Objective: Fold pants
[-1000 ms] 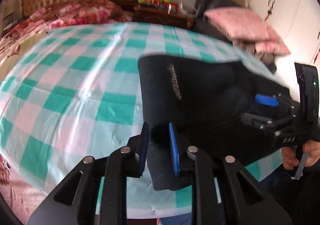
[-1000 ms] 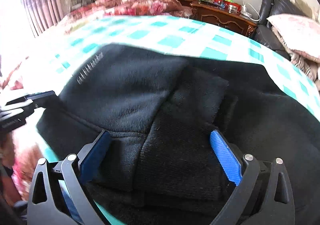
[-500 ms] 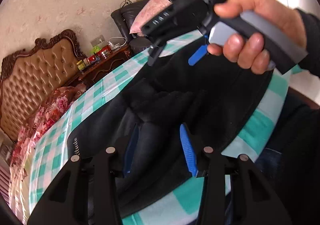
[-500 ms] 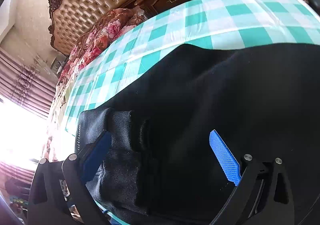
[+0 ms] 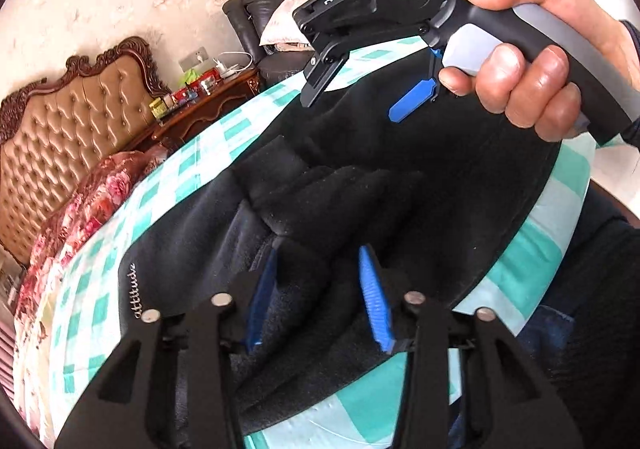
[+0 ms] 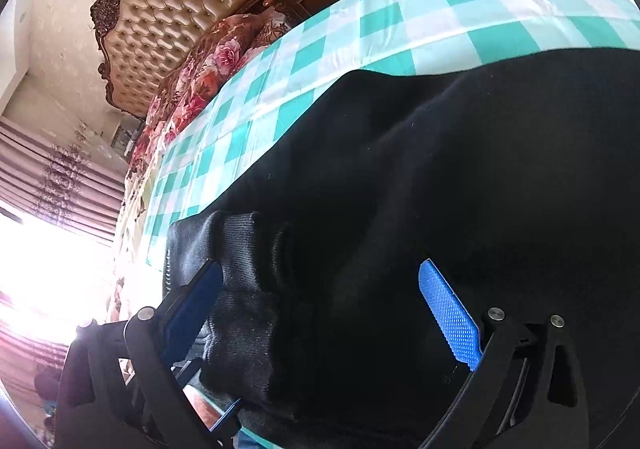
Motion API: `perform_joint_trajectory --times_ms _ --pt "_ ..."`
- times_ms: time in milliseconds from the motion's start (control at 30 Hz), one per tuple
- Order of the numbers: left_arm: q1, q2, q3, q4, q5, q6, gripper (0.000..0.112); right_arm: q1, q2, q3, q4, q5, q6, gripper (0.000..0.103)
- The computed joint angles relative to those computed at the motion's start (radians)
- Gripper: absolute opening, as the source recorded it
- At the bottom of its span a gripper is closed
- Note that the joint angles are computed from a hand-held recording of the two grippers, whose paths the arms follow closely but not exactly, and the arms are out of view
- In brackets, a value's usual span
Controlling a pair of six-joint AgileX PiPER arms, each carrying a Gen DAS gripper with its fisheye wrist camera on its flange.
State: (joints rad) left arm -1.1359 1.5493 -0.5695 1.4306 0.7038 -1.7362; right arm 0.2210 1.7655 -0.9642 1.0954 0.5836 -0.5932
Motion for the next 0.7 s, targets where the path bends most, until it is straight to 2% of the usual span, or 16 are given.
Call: perform_joint_trajectory --times_ms 100,300,400,433,700 --pt "0.05 -0.048 0.023 0.012 -0.08 -0.045 0.035 -0.024 0.009 0.001 0.056 0.045 -0.043 0.096" --pt "0.064 -0.074 0.046 0.036 -0.108 -0.095 0.039 -0.058 0.034 -0.003 0.127 0.115 -0.086 0.096" --pt "0.155 -0.14 0.091 0.127 -0.236 -0.205 0.034 -0.062 0.033 0.0 0.139 0.131 -0.105 0.096" --pt "0.17 -0.155 0.102 0.12 -0.246 -0.207 0.032 -0.064 0.031 -0.001 0.14 0.134 -0.107 0.096" --pt "-0.03 -0.024 0.037 -0.062 0.037 0.001 0.03 -0.07 0.029 0.005 0.146 0.151 -0.114 0.096"
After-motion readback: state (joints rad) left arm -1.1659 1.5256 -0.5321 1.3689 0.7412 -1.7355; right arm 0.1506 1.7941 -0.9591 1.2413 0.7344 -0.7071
